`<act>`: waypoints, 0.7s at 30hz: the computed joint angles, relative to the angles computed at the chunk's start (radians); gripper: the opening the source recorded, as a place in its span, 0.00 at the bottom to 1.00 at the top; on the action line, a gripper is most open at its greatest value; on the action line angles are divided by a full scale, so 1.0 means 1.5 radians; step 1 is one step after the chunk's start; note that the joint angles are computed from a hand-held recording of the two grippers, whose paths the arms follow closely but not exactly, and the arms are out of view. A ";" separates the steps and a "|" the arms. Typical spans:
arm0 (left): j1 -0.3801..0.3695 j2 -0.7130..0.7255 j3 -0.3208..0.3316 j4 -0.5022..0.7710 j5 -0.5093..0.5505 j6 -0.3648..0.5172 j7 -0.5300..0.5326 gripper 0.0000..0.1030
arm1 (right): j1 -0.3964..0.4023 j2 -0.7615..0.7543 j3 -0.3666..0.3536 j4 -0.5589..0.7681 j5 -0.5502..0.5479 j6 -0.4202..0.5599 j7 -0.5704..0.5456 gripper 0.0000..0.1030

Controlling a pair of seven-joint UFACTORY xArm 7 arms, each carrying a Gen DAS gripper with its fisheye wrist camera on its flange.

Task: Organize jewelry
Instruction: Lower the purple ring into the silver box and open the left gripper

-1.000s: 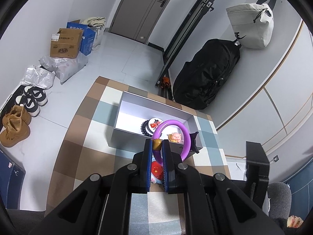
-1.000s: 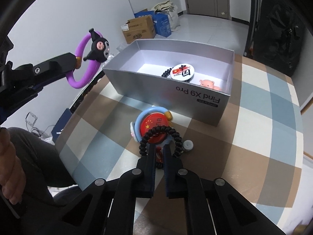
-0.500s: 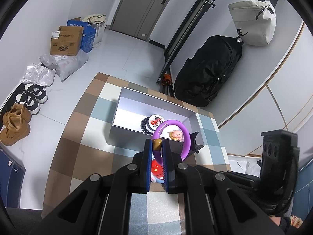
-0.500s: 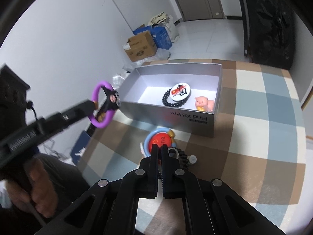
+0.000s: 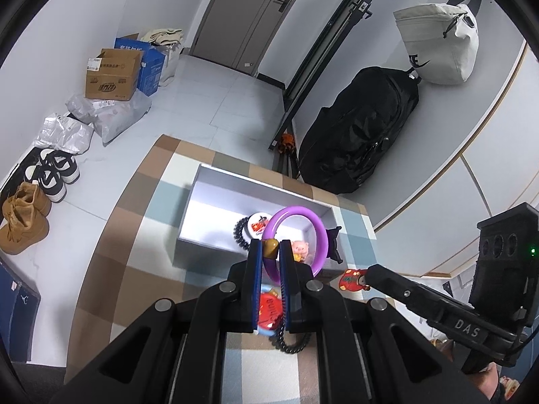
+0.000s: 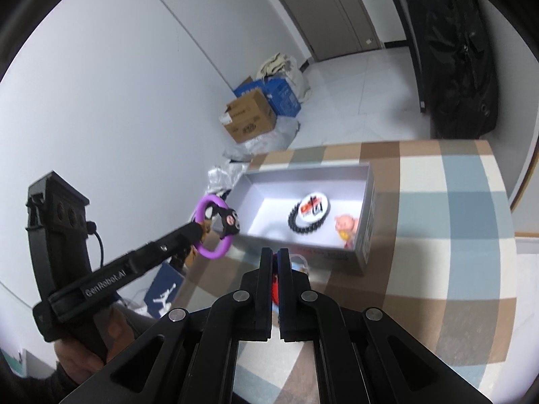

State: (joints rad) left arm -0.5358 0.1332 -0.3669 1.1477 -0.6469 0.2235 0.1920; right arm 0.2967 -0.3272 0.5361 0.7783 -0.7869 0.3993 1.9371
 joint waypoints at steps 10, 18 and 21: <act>0.000 0.042 0.001 0.049 0.042 0.012 -0.050 0.05 | -0.047 -0.018 0.009 0.008 -0.052 -0.017 0.031 0.02; -0.003 0.093 0.010 0.108 0.111 0.041 -0.110 0.05 | -0.084 0.008 -0.005 0.013 -0.094 -0.057 0.058 0.02; -0.008 0.105 0.017 0.122 0.147 0.047 -0.138 0.05 | -0.086 0.019 -0.016 0.014 -0.107 -0.066 0.062 0.02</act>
State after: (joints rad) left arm -0.5473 0.2913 -0.3408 1.3306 -0.4264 0.2945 -0.0146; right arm 0.1675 -0.2991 0.5119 0.7992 -0.9479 0.3008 2.0299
